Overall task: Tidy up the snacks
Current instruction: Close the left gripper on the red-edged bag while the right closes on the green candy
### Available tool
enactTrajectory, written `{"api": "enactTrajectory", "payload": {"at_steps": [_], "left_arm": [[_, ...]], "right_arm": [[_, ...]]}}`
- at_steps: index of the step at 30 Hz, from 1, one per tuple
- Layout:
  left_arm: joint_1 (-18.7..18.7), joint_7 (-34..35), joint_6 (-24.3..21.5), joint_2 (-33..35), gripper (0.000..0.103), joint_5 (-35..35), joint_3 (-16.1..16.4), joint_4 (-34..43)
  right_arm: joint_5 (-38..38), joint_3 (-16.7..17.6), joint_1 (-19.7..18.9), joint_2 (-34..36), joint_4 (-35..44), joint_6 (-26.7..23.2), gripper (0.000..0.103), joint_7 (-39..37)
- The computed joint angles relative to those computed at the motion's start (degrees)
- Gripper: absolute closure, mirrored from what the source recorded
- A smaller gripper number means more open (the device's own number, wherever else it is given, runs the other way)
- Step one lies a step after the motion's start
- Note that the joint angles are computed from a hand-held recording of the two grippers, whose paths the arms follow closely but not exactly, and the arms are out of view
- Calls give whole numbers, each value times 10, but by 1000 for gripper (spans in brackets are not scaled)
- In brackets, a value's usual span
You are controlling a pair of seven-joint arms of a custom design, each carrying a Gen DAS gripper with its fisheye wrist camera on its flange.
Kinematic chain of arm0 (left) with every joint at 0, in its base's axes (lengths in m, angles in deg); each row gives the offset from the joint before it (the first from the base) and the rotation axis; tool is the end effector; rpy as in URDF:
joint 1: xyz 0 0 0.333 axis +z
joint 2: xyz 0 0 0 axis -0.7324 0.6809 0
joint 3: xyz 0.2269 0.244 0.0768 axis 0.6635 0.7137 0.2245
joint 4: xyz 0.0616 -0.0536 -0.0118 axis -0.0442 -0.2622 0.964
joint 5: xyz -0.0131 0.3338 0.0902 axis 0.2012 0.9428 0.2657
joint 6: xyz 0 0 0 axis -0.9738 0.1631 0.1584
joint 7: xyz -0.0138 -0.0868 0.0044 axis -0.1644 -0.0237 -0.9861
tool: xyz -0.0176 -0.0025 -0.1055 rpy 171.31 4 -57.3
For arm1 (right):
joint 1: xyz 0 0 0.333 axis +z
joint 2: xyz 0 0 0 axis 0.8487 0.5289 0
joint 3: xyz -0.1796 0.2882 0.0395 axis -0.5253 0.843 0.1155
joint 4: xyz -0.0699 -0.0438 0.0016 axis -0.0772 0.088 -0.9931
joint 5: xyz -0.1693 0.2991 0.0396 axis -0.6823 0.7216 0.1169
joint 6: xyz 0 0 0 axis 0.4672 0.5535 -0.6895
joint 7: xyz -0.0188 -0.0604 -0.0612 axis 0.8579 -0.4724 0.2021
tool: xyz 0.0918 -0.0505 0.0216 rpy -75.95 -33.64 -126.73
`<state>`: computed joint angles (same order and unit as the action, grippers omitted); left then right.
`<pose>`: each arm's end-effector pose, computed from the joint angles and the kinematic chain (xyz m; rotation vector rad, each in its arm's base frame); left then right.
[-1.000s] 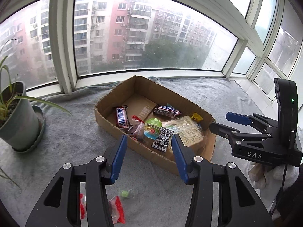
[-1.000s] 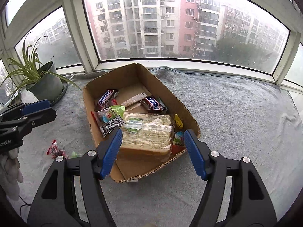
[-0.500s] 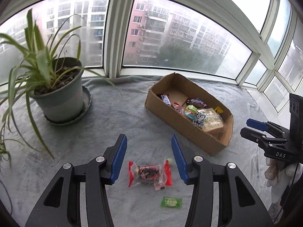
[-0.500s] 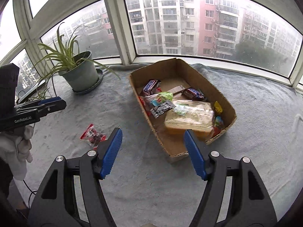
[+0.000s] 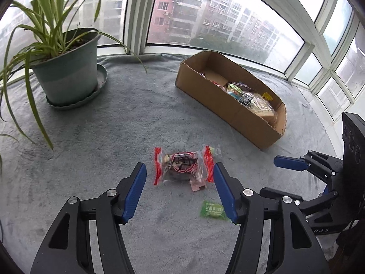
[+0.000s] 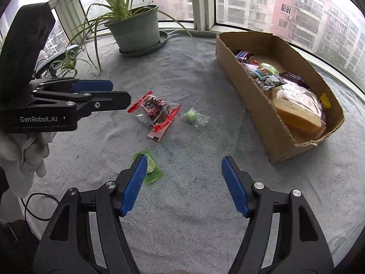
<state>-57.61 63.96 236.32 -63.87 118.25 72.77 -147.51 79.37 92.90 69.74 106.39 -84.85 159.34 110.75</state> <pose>0.5493 -0.2226 0.4456 -2.1708 1.6105 -0.8021 0.6314 0.1794 0.4448 -2.4594 0.8111 -0.0361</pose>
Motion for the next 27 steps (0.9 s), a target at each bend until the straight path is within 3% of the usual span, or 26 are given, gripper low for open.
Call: {"api": "enactTrajectory", "payload": {"at_steps": [3, 21, 27], "left_arm": [[-3, 14, -15, 16, 38, -4, -6, 14], [12, 66, -56, 92, 38, -91, -19, 87], [7, 64, -51, 96, 37, -91, -12, 92]], "right_arm": [[0, 2, 3, -1, -10, -1, 33, -4], [-26, 9, 25, 16, -15, -3, 33, -35], [-49, 6, 36, 26, -9, -5, 35, -44]]}}
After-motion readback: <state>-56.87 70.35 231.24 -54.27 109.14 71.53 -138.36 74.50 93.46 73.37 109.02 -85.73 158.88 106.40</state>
